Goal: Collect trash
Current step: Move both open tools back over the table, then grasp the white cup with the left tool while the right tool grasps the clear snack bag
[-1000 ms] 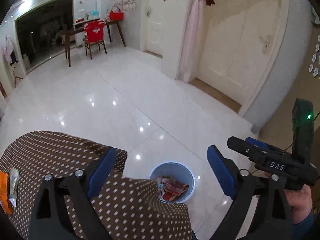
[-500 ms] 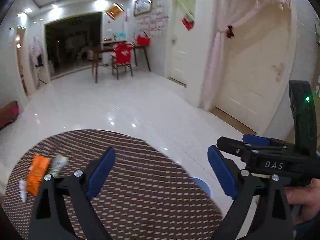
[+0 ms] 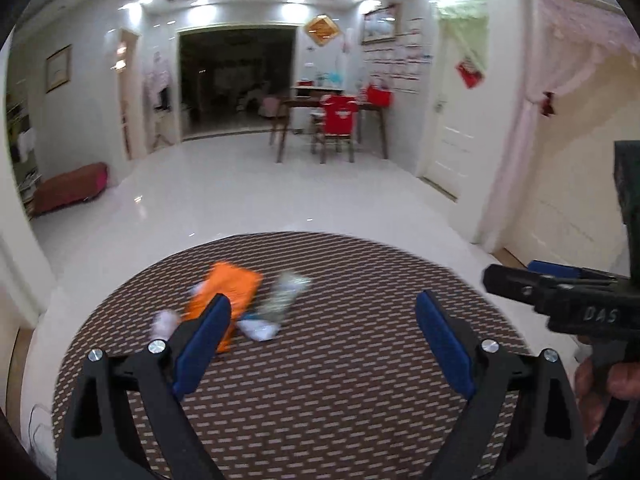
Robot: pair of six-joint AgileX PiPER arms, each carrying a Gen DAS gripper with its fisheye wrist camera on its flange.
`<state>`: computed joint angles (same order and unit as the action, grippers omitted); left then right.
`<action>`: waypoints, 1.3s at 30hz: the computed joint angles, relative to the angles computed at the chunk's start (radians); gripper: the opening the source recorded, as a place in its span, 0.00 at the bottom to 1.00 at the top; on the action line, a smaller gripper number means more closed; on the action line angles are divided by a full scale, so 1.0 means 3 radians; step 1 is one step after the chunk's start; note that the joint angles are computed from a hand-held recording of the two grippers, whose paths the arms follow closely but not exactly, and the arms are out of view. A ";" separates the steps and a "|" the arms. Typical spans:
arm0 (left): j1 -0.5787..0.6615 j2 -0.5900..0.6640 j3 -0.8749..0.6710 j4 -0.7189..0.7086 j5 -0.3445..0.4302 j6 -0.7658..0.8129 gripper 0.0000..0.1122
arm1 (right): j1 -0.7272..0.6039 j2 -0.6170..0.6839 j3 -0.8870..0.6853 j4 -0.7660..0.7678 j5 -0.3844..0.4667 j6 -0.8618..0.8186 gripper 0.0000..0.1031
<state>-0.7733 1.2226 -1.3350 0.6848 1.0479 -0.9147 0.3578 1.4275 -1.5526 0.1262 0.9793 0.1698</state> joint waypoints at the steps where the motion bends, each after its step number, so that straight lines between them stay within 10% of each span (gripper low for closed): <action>1: 0.0123 -0.0067 0.0068 -0.0054 -0.0029 0.0056 0.82 | 0.0111 0.0085 -0.0071 -0.0083 0.0002 0.0090 0.94; 13: 0.2637 -0.0375 0.0706 -0.1584 -0.0746 0.1927 0.81 | 0.0818 0.0920 -0.0655 -0.0456 0.0037 0.0634 0.94; 22: 0.2995 0.0064 0.0582 -0.2070 -0.0853 0.2852 0.81 | 0.0807 0.1362 -0.0993 -0.0408 0.0096 0.0588 0.94; 28: 0.3066 0.0380 0.0342 -0.2363 -0.0654 0.3167 0.36 | 0.0888 0.1839 -0.1601 -0.0398 0.0335 0.0584 0.94; 32: 0.2974 0.0368 0.0378 -0.2339 -0.0656 0.3064 0.27 | 0.1038 0.2238 -0.2120 -0.0587 0.0556 0.0657 0.69; 35: 0.2992 0.0285 0.0465 -0.2342 -0.0677 0.3009 0.26 | 0.1149 0.2335 -0.2288 -0.0845 0.0614 0.0684 0.24; 39: 0.3029 0.0118 0.0607 -0.2352 -0.0672 0.2960 0.26 | 0.1100 0.2047 -0.1800 -0.0673 0.0376 0.0522 0.15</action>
<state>0.1355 1.2582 -1.1528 -0.0208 0.8462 -0.0268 0.6879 2.0417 -2.0926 -0.0756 1.0922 0.3264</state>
